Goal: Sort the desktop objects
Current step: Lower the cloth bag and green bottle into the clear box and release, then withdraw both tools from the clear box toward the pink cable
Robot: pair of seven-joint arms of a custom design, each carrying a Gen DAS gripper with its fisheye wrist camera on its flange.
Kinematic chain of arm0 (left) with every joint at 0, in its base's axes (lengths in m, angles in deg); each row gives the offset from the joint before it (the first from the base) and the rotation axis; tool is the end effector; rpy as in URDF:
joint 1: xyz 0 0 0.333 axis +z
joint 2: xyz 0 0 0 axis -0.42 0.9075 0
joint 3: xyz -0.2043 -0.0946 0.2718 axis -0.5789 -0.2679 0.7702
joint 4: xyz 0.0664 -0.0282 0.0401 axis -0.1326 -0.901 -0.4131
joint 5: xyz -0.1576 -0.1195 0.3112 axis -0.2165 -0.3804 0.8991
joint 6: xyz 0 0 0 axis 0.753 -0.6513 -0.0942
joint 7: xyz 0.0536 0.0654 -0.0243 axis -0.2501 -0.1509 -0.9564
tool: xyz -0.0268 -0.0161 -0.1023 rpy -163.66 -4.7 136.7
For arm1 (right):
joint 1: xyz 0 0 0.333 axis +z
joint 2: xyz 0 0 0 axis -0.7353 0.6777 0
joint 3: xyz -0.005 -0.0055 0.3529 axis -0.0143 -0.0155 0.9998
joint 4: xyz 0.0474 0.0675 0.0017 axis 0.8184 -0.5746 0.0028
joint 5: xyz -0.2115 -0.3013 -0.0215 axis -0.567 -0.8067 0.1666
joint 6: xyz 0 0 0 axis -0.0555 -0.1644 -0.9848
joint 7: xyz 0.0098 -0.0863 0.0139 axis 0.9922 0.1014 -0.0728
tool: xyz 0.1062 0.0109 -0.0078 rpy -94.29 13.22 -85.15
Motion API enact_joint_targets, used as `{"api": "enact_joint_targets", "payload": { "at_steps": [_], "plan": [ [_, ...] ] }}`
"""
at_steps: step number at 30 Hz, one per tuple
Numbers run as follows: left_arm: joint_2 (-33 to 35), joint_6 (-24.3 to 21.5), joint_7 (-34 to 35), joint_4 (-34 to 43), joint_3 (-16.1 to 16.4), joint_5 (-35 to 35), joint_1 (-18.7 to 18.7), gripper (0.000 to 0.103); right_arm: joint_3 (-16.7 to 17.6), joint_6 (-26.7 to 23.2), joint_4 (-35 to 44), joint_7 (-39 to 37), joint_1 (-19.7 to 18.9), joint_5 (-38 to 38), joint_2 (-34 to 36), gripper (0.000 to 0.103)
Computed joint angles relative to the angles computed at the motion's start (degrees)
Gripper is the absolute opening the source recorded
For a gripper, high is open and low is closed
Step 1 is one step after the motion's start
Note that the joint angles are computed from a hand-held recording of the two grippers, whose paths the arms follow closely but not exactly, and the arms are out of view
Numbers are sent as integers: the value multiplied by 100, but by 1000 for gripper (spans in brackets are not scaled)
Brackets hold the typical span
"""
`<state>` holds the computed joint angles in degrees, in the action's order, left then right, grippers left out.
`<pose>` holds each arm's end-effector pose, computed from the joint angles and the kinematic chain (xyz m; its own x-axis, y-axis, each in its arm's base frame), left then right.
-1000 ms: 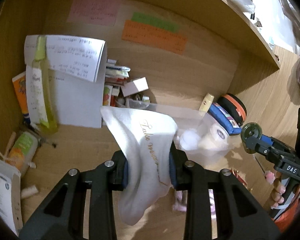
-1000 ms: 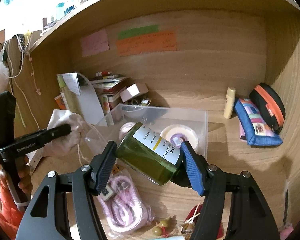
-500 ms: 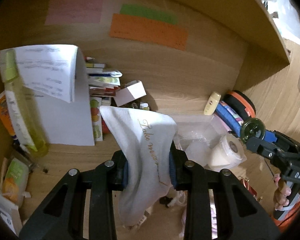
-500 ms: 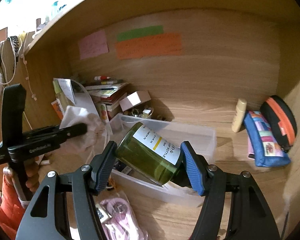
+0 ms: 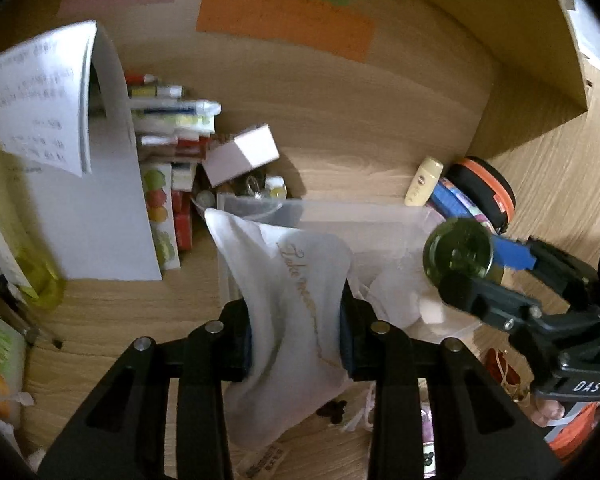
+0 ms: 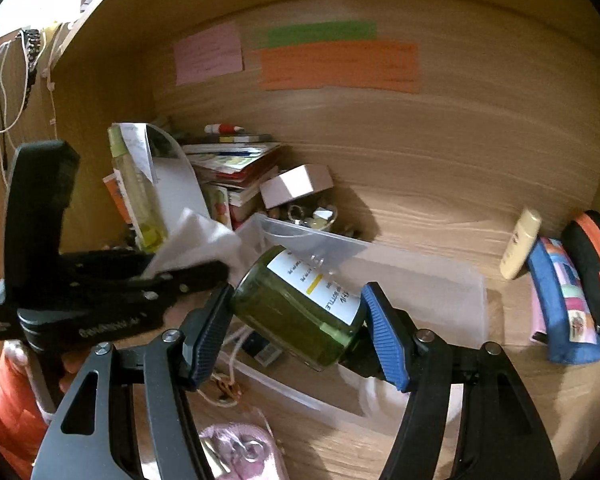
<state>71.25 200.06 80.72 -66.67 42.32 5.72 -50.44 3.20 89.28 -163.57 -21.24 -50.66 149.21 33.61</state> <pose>0.6484 -0.3317 0.4202 0.2091 -0.9498 0.2326 -0.5796 -0.3119 -0.7528 0.7352 0.0691 0.4399 0.8087 -0.5850 -0.0617 -0.3647 -0.4163 -0.8329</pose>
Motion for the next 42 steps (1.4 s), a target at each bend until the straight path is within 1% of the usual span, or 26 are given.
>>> {"api": "enact_joint_targets", "payload": {
  "at_steps": [4, 6, 8, 11, 12, 14, 15, 16, 17, 19, 22, 23, 24, 26, 29, 30, 32, 34, 37, 38, 39, 40, 41, 42],
  "plan": [
    [42, 151, 105, -32, -55, -220, 118, 34, 38, 59, 42, -107, 53, -19, 35, 62],
    [39, 209, 59, -64, -9, -254, 98, 36, 44, 22, 73, -117, 59, -47, 77, 62],
    [62, 133, 99, -20, 14, -287, 56, 40, -10, -18, 165, 54, 121, -224, 163, 62],
    [51, 217, 116, -47, 25, -321, 63, 42, -127, -159, 446, 570, 235, -676, 395, 57],
    [40, 276, 101, -73, 33, -321, 67, 42, -133, -159, 521, 679, 251, -784, 465, 51],
    [56, 339, 107, -68, 47, -351, 78, 43, -64, 49, 501, 610, 246, -837, 495, 50],
    [57, 350, 120, -70, 54, -366, 75, 43, -53, 74, 504, 660, 248, -895, 507, 50],
    [71, 357, 140, -55, 58, -389, 75, 43, -50, -10, 557, 748, 236, -983, 545, 50],
    [64, 374, 157, -63, 62, -405, 73, 43, -6, 135, 484, 664, 225, -957, 519, 50],
    [52, 416, 159, -81, 84, -411, 59, 45, 16, 166, 464, 703, 221, -1029, 506, 50],
    [15, 496, -39, -106, 229, -202, -60, 55, 79, 116, 441, 719, 151, -1014, 461, 52],
    [-9, 483, -159, -118, 296, -59, -126, 62, 125, 155, 370, 617, 102, -931, 404, 52],
    [-35, 404, -292, -116, 359, 113, -208, 69, 141, 183, 328, 561, 90, -884, 364, 53],
    [-104, 65, -631, -104, 468, 579, -403, 73, 171, 221, 203, 407, 31, -742, 245, 54],
    [-155, -126, -765, -97, 348, 895, -366, 74, 187, 279, -14, 156, -72, -452, 49, 63],
    [-164, -155, -779, -101, 280, 928, -313, 74, 186, 342, -108, 41, -97, -325, -25, 68],
    [-183, -254, -757, -108, 131, 940, -199, 74, 163, 491, -281, -191, -125, -88, -163, 73],
    [-249, -405, -826, -164, 41, 995, -151, 74, 109, 690, -469, -393, -127, 130, -312, 87],
    [-425, -517, -1045, -345, -69, 1146, -77, 75, 47, 968, -721, -750, -148, 502, -500, 91],
    [-497, -571, -1127, -423, -102, 1210, -63, 79, 11, 1025, -781, -846, -148, 577, -546, 92],
    [-575, -666, -1215, -509, -136, 1282, -62, 84, -20, 1097, -845, -933, -145, 661, -591, 95],
    [-641, -776, -1277, -583, -179, 1341, -57, 87, -42, 1197, -920, -1045, -155, 793, -639, 99],
    [-712, -917, -1331, -665, -226, 1404, -61, 91, -68, 1224, -958, -1116, -164, 881, -662, 100],
    [-771, -1046, -1362, -735, -282, 1455, -58, 92, -99, 1234, -989, -1163, -167, 940, -680, 101]
  ]
}}
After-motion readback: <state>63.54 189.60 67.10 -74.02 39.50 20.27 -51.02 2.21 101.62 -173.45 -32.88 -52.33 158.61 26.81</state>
